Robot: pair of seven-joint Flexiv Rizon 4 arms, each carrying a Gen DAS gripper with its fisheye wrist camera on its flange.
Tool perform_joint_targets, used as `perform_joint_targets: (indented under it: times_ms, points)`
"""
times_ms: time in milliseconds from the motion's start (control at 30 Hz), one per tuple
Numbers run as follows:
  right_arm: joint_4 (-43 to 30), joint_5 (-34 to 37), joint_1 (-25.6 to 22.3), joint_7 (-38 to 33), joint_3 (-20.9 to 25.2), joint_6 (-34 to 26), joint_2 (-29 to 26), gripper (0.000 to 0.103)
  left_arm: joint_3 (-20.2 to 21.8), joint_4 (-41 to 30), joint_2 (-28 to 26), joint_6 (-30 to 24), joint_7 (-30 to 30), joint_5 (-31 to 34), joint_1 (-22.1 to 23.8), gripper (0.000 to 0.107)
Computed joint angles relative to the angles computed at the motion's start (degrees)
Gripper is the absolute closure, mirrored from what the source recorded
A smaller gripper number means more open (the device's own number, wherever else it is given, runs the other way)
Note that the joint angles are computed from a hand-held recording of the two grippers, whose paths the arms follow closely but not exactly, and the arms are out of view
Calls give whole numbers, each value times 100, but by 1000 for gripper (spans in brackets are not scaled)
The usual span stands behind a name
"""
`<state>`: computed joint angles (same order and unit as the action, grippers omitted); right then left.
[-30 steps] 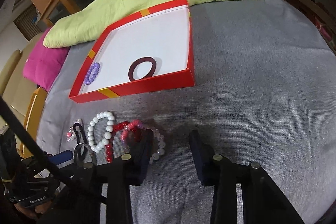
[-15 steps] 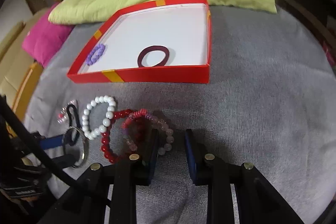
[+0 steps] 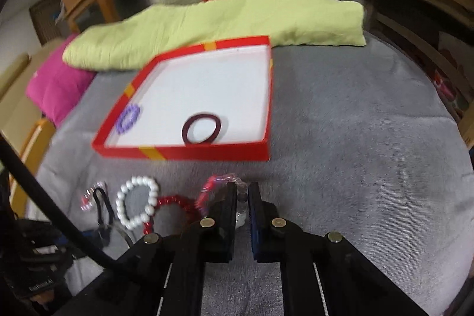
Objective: Organize jewelry
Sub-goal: 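Grasp the pink crystal bracelet with the right gripper and lift it, then lower the pink crystal bracelet into the box while the left gripper places the silver bangle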
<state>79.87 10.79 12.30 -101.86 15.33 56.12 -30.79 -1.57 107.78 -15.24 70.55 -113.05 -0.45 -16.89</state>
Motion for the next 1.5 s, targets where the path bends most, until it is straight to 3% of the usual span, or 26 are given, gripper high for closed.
perform_joint_targets:
  times_ms: [267,333,433,467,533,567,600,733,833,900,1033,1133,1167,1200,1367,1500]
  points:
    - [-180,609,-238,-39,234,196,5,94,-16,136,159,600,89,-72,50,99]
    - [-217,745,-274,-102,297,214,20,94,113,38,161,549,-36,137,-31,99]
    - [-224,766,-228,-112,269,201,27,94,-49,93,179,485,206,-144,100,99]
    - [-213,743,-206,-107,248,177,30,94,-18,60,159,418,179,-98,74,96]
    - [-184,668,-160,-58,176,159,30,94,20,-63,128,12,99,-17,5,71]
    - [-182,651,-158,-33,157,133,22,94,49,-93,115,-77,6,50,-27,50]
    - [-198,642,-157,18,142,79,11,94,114,-151,89,-155,-183,203,-97,39]
    - [-197,636,-165,14,140,80,-4,94,-152,-215,-75,-413,80,-171,17,38]
    - [-180,640,-164,6,154,87,2,94,-31,-607,-317,-1037,-207,63,-146,37]
    - [-174,638,-159,-14,168,82,5,94,68,-787,-402,-1050,-351,408,-268,32]
    - [-160,657,-158,-23,179,115,15,94,132,-785,-446,-838,-553,615,-325,32]
    - [-152,682,-160,7,177,161,22,94,303,-893,-463,-844,-719,1084,-489,59]
    - [-158,721,-180,2,198,179,23,94,325,-931,-464,-909,-763,1172,-510,79]
    - [-163,763,-201,-12,220,200,26,94,305,-929,-456,-931,-748,1167,-477,86]
    - [-195,983,-284,-140,329,274,50,94,219,-742,-359,-741,-699,996,-328,94]
    - [-210,1076,-299,-208,351,291,61,94,132,-635,-275,-706,-530,865,-251,94]
